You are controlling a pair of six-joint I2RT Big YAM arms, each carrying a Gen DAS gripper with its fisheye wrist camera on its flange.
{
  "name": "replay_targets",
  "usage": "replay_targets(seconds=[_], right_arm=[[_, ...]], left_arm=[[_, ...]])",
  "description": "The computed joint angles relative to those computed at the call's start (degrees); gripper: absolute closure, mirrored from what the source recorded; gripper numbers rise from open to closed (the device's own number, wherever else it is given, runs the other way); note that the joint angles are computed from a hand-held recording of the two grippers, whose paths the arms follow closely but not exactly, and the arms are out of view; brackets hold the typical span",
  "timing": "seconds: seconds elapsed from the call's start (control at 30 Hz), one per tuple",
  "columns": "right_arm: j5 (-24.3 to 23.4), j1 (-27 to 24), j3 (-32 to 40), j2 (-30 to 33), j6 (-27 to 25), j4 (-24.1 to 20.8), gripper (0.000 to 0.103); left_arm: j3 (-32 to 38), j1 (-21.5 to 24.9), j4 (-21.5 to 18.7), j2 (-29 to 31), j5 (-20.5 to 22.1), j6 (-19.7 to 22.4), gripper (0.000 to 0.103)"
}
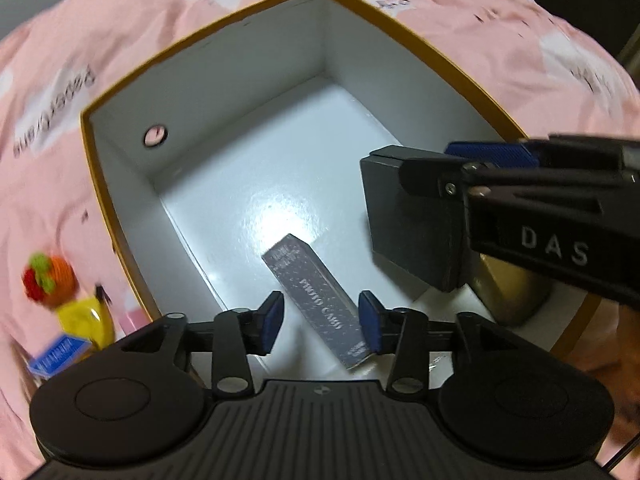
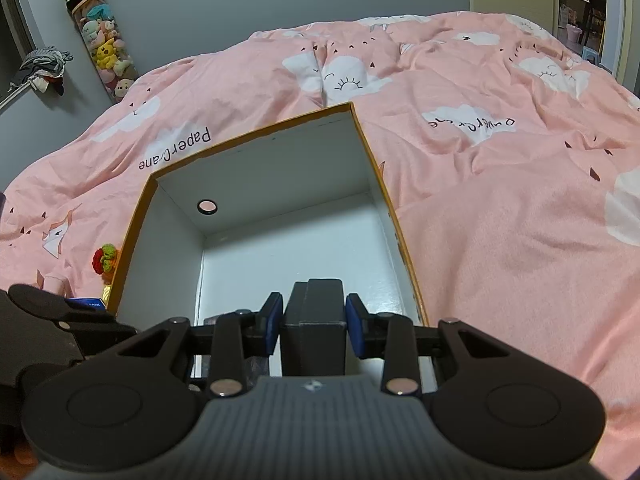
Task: Organize objects
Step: 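Lower the photo card box and grey box into the box with both grippers, then open the left gripper on the photo card box while the right gripper sets down the grey box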
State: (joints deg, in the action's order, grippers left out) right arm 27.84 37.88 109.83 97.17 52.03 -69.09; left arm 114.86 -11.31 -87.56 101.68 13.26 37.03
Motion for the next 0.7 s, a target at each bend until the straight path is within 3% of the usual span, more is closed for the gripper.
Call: replay_targets(seconds=[0.03, 0.2, 0.23, 0.37, 0.5, 0.6, 0.7], right_arm=[[-0.03, -0.01, -0.06, -0.04, -0.02, 0.06, 0.067], [-0.4, 0.1, -0.21, -0.17, 0.72, 1.0, 0.067], [-0.73, 0.09, -0.05, -0.05, 0.56, 1.21, 0.067], [-2.91, 0.3, -0.38, -0.15, 0.73, 4.24, 0.067], [-3.72, 0.81, 0.04, 0.0, 0.22, 6.09, 0.067], [-7.82, 0.29, -0.51, -0.13, 1.68, 7.91, 0.068], [-5.79, 0.46, 0.53, 0.55, 1.96, 6.65, 0.067]], left_arm=[[-0.67, -0.1, 1.08, -0.52, -0.92, 0.76, 0.042], [-2.79, -0.75, 5.35, -1.69, -5.93, 5.32, 0.049], [-2.53, -0.54, 5.41, -1.61, -5.45, 5.28, 0.054], [1.22, 1.46, 3.07, -0.09, 1.13, 3.46, 0.054], [4.65, 3.05, 2.44, 1.1, 2.94, 0.99, 0.059], [6.86, 3.93, 0.91, 1.83, 4.68, 1.63, 0.061], [5.61, 4.2, 1.51, 1.13, 6.37, 3.78, 0.061]])
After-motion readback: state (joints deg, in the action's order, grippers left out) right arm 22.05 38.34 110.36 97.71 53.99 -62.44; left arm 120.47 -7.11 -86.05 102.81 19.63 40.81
